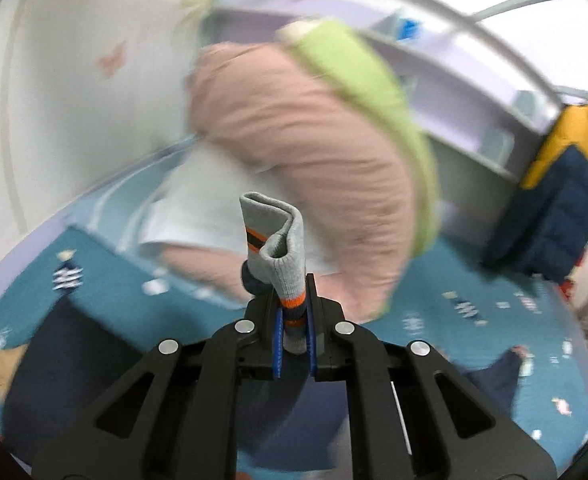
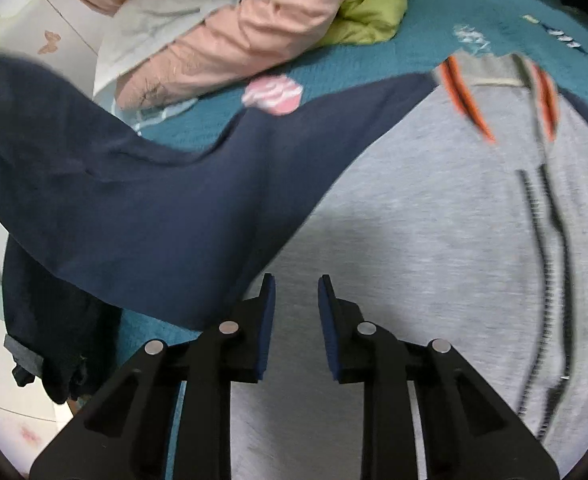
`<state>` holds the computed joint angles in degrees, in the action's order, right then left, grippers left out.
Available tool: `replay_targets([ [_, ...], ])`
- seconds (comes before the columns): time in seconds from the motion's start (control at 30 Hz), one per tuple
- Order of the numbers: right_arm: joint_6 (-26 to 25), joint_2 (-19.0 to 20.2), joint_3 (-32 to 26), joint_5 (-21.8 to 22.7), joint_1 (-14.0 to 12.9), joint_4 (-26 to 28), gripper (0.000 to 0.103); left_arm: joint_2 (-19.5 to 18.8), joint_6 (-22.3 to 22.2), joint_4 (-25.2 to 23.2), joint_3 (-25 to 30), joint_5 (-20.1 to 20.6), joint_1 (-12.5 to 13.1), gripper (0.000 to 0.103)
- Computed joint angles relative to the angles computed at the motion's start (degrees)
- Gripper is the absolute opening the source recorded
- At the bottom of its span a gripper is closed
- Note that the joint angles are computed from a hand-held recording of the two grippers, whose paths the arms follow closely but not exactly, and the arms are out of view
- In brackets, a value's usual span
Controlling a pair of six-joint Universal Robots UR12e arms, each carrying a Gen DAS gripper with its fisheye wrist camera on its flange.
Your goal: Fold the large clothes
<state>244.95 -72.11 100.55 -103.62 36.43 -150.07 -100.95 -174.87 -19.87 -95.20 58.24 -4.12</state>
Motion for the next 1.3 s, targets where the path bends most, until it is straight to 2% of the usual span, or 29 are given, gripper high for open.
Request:
replay_targets([
  [0.1, 1.6, -4.3, 4.4, -3.8, 0.4, -0.1, 0.021, 0.6, 1.8, 1.1, -0.1, 1.4, -4.6, 0.008],
  [0.2, 2.4, -9.6, 9.4, -8.7, 1.1, 2.0, 0.021, 0.2, 3.5, -1.8, 0.3, 0.9, -9.8, 0.009],
  [0.23, 3.0, -11.1, 10.7, -10.2, 1.4, 3.4, 0.022, -0.3, 3.7, -2.2, 0.2, 3.3, -12.0, 0.009],
  [0.33, 7.6, -17.3, 15.2, -16.0, 2.6, 10.9, 0.023, -2.6, 2.7, -5.6, 0.6, 7.9, -17.5, 0.009],
  [0.4, 12.7, -21.6, 17.9, -19.1, 3.4, 17.5, 0.023, -4.6, 2.5, -6.3, 0.6, 10.2, -20.6, 0.009],
  [0.53, 22.0, -28.5, 22.4, -22.2, 4.6, 28.3, 0.023, -8.1, 2.8, -7.8, 0.1, 14.9, -26.1, 0.009],
  [0.67, 29.2, -33.9, 26.7, -21.7, 4.5, 32.9, 0.023, -10.9, 4.5, -8.8, -0.2, 19.2, -30.0, 0.009],
  [0.77, 32.2, -36.5, 28.8, -22.2, 4.5, 34.8, 0.023, -12.2, 6.0, -12.0, 0.2, 19.3, -31.1, 0.014],
  [0.83, 34.2, -37.7, 29.8, -22.4, 4.4, 35.0, 0.023, -12.9, 7.4, -13.3, 0.4, 16.6, -31.5, 0.015],
  [0.9, 36.6, -39.4, 30.8, -22.7, 5.0, 35.8, 0.023, -12.9, 9.8, -16.0, 0.5, 16.5, -31.7, 0.025],
  [0.97, 36.9, -40.3, 31.5, -23.0, 4.5, 35.1, 0.024, -13.3, 11.4, -19.1, 1.2, 14.0, -31.7, 0.05],
  [1.03, 36.0, -41.1, 31.9, -23.5, 3.7, 35.0, 0.026, -12.8, 11.6, -21.9, 0.8, 9.7, -30.5, 0.063],
  [1.07, 35.0, -41.5, 32.2, -23.8, 3.0, 34.5, 0.03, -12.5, 11.7, -22.9, 0.6, 6.7, -29.6, 0.076],
  [1.1, 33.9, -42.1, 32.6, -24.1, 2.2, 33.8, 0.032, -12.0, 11.8, -23.4, 0.1, 4.1, -28.8, 0.081],
  [1.13, 32.7, -42.7, 33.1, -24.3, 1.4, 32.5, 0.034, -11.5, 11.3, -22.4, -0.7, 1.6, -28.0, 0.083],
  [1.17, 30.9, -43.5, 34.0, -24.2, 0.0, 29.8, 0.034, -10.9, 10.6, -21.0, -1.5, -1.5, -26.9, 0.083],
  [1.2, 29.1, -44.4, 35.0, -23.8, -1.9, 26.7, 0.034, -10.8, 10.0, -20.5, -1.7, -3.1, -26.5, 0.083],
  [1.23, 27.7, -44.8, 35.6, -23.6, -3.5, 24.6, 0.038, -10.5, 9.0, -19.6, -2.1, -4.2, -26.0, 0.084],
  [1.27, 25.2, -45.3, 36.4, -22.7, -5.9, 21.6, 0.043, -10.2, 6.9, -16.3, -2.8, -3.7, -25.6, 0.084],
  [1.3, 23.1, -45.5, 36.6, -22.0, -7.8, 20.3, 0.044, -10.0, 5.4, -13.8, -3.1, -1.2, -25.7, 0.085],
])
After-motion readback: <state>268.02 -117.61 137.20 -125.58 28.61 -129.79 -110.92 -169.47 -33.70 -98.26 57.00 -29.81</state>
